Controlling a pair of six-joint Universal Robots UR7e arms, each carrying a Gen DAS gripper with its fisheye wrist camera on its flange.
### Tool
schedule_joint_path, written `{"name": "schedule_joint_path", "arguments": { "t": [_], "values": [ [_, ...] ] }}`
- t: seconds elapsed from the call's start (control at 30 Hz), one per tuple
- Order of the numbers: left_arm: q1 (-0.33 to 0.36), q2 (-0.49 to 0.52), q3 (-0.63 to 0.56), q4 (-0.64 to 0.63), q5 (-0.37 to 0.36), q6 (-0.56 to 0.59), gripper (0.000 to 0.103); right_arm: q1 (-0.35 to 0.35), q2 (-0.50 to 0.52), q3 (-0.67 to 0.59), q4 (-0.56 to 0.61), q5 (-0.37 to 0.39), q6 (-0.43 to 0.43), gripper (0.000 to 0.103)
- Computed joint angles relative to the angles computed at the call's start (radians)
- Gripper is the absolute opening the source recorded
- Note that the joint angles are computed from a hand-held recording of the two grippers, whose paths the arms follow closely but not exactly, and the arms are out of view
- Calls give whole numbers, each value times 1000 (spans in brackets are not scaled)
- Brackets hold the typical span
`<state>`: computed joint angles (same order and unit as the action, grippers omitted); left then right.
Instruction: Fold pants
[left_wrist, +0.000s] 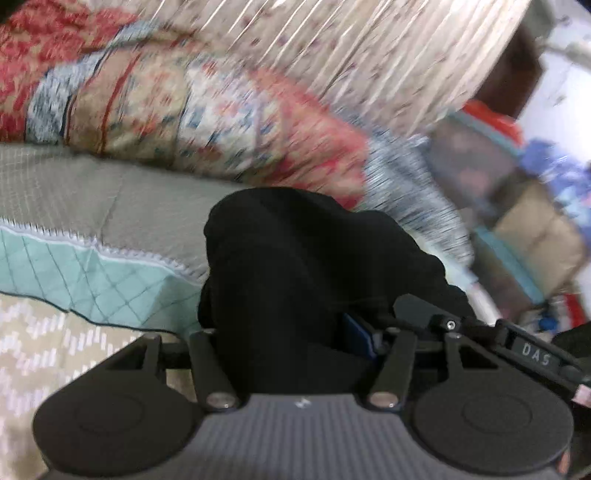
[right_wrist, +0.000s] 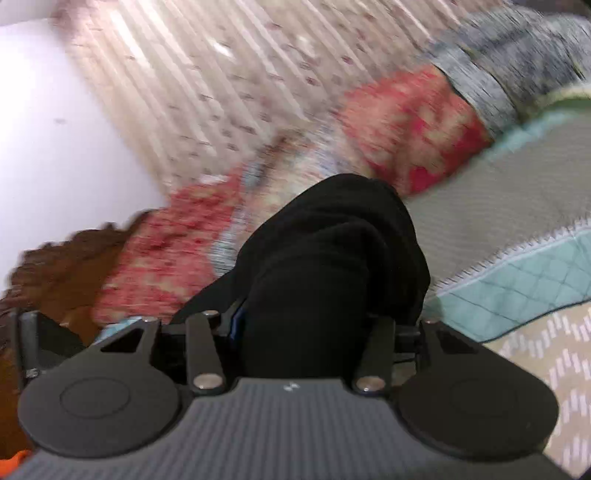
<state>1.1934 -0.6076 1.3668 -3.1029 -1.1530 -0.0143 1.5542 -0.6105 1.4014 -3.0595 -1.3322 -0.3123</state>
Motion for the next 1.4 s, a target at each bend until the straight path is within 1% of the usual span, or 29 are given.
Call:
{"name": "schedule_joint_path", "arguments": {
  "t": [0.03,0.07,0.1,0.13,0.17,0.2,0.27,0.37,0.47,0.5,0.53,0.57,0.63,0.7,0.73,0.77,0.83,0.87,0.9,0.93,0.97,1.03,1.07,1.1,1.2,1.3,1.4],
  "values": [
    [6,27,-34,37,34,-16,53,-3,24,-20,8,-45,19,50],
    [8,49,-64,76,72,-36,54,-2,48,-48,28,-112,41,51],
    [9,77,-94,114,124,-61,63,1,58,-58,38,-163,56,55],
    [11,90,-106,115,139,-72,67,0,65,-61,37,-187,70,59],
    [11,90,-94,93,145,-78,72,-4,55,-41,17,-193,93,68],
    [7,78,-71,72,141,-86,73,-2,47,-30,5,-201,108,75],
    [0,48,-30,70,133,-95,73,4,21,10,-30,-222,94,76],
    [-35,-1,32,79,196,-131,73,24,-27,85,-117,-279,63,77],
    [-75,-75,155,60,250,-162,74,46,-76,182,-206,-329,53,78],
    [-87,-97,194,52,265,-164,77,47,-112,245,-239,-337,47,78],
    [-104,-123,243,48,286,-177,78,43,-119,274,-265,-341,46,78],
    [-118,-140,275,52,303,-191,81,41,-150,333,-292,-344,47,80],
    [-151,-190,374,50,329,-223,81,37,-206,447,-344,-348,48,81],
    [-183,-233,464,50,347,-265,82,46,-248,538,-379,-383,57,83],
    [-202,-256,509,66,359,-293,83,55,-242,552,-396,-384,61,84],
    [-218,-273,539,90,372,-321,83,64,-251,583,-406,-404,68,86],
    [-255,-310,608,142,403,-389,83,76,-279,645,-405,-438,72,87],
    [-275,-328,641,164,412,-422,83,76,-300,688,-410,-443,64,87],
    [-289,-341,664,176,417,-445,86,81,-314,719,-417,-452,59,90],
    [-310,-359,696,196,427,-483,88,92,-321,740,-422,-475,60,90],
    [-328,-373,721,213,438,-515,93,101,-332,767,-429,-499,56,91],
    [-370,-396,771,240,468,-575,95,116,-352,810,-445,-529,56,93],
    [-390,-404,792,247,482,-598,96,115,-368,836,-453,-526,51,93],
    [-411,-413,814,259,493,-625,102,115,-384,862,-457,-518,44,94],
    [-469,-445,871,303,515,-727,103,127,-411,922,-493,-524,17,95],
    [-523,-471,916,345,528,-799,103,137,-439,974,-524,-531,-23,95],
    [-573,-488,945,415,554,-877,103,146,-448,1026,-622,-528,-31,95]
  ]
}}
